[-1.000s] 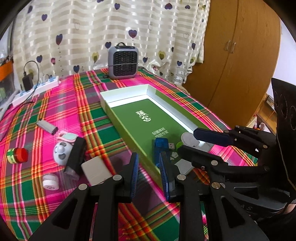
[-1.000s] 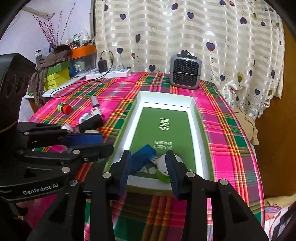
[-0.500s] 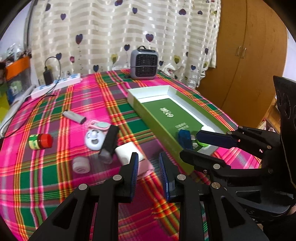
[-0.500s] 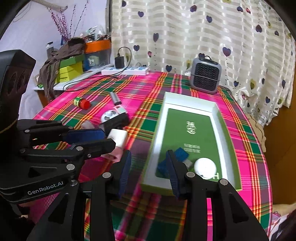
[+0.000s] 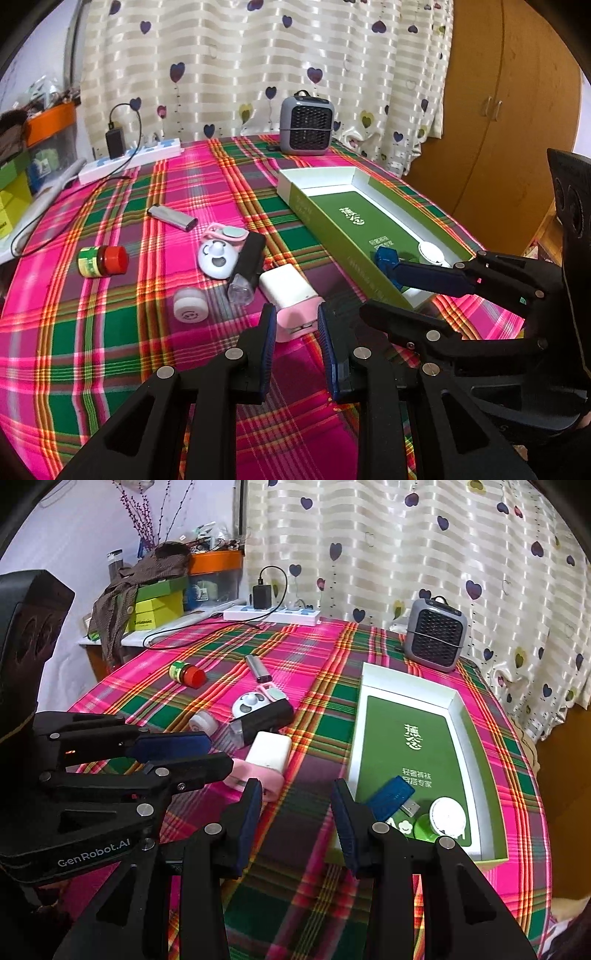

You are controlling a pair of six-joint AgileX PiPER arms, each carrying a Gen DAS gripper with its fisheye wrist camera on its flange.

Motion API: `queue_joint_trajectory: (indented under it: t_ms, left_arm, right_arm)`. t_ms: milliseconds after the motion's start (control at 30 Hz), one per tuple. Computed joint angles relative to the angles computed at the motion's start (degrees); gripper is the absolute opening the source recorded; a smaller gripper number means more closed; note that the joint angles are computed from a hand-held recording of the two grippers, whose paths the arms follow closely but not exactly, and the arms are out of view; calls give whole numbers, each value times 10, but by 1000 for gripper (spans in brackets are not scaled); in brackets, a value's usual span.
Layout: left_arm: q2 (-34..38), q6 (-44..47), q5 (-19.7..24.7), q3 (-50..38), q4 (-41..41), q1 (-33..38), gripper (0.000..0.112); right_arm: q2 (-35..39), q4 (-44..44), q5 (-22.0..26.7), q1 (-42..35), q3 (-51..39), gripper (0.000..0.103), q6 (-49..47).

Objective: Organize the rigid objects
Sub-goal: 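Move the right gripper to the pink clip while the left approaches the white container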

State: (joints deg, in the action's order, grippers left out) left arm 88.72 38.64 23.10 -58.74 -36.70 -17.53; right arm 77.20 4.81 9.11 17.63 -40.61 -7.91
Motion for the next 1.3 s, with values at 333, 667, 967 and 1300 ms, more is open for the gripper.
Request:
queue_joint_trajectory:
  t_ms: [333,667,967,1300]
  left_arm:
    - [-4,-5,2,7,5,8,22]
    - [-5,6,0,11,-3,22,22]
    - [-8,23,-13,24,-18,54,28]
    - [23,21,-16,3,-14,75,34]
  right_arm:
    - [7,-98,8,19,-7,40,98]
    - [22,-107,9,29,-18,40,105]
    - [33,-25,5,23,-21,40,25]
    - [49,100,6,18,-27,40,-100]
